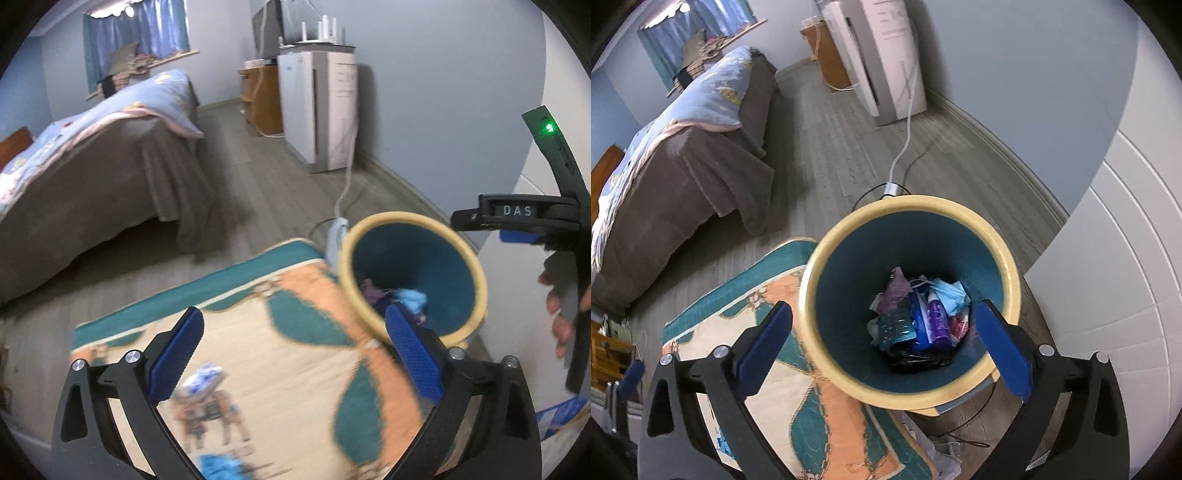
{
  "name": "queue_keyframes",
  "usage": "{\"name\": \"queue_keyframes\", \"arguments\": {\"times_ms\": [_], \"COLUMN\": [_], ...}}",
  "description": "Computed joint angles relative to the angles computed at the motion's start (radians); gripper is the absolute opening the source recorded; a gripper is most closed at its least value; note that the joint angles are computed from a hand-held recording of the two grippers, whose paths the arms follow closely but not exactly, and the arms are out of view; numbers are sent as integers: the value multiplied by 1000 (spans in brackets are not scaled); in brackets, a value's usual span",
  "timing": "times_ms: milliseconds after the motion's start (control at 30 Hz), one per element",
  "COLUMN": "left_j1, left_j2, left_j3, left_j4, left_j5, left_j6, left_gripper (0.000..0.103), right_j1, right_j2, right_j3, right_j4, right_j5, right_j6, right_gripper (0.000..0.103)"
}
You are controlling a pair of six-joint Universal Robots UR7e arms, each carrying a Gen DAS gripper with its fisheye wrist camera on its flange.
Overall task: Collect trash
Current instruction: 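Move both open tools back over the blue glove and medicine box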
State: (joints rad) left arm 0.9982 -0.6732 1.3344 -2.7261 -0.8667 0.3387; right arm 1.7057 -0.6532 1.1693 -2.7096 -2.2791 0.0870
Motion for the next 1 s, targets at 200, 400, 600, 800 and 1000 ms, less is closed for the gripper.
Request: {"name": "queue_keyframes", "arguments": {"times_ms": [200, 400, 600, 800, 1000], "left_j1": [10, 36, 71, 96, 106], "left_j2": [-106, -186, -240, -279, -314], "left_j3": [91, 176, 220, 257, 301], "left_j4": [-6, -39, -53, -35, -28], "left_j5": [58, 93, 89, 99, 108], "left_j6": [-18, -76, -133, -158, -147], "left_gripper": [98, 98, 98, 98, 98], "right_j1": [33, 66, 115, 147, 156], "right_j2": [46, 98, 158, 187, 205], "right_j3": [-45, -84, -107, -93, -84], "right_j4": [33, 47, 37, 24, 77], "right_j5": [-29, -37, -88, -98, -78], "right_j6": [-45, -87, -177, -223, -138], "right_gripper": [97, 97, 97, 97, 97]}}
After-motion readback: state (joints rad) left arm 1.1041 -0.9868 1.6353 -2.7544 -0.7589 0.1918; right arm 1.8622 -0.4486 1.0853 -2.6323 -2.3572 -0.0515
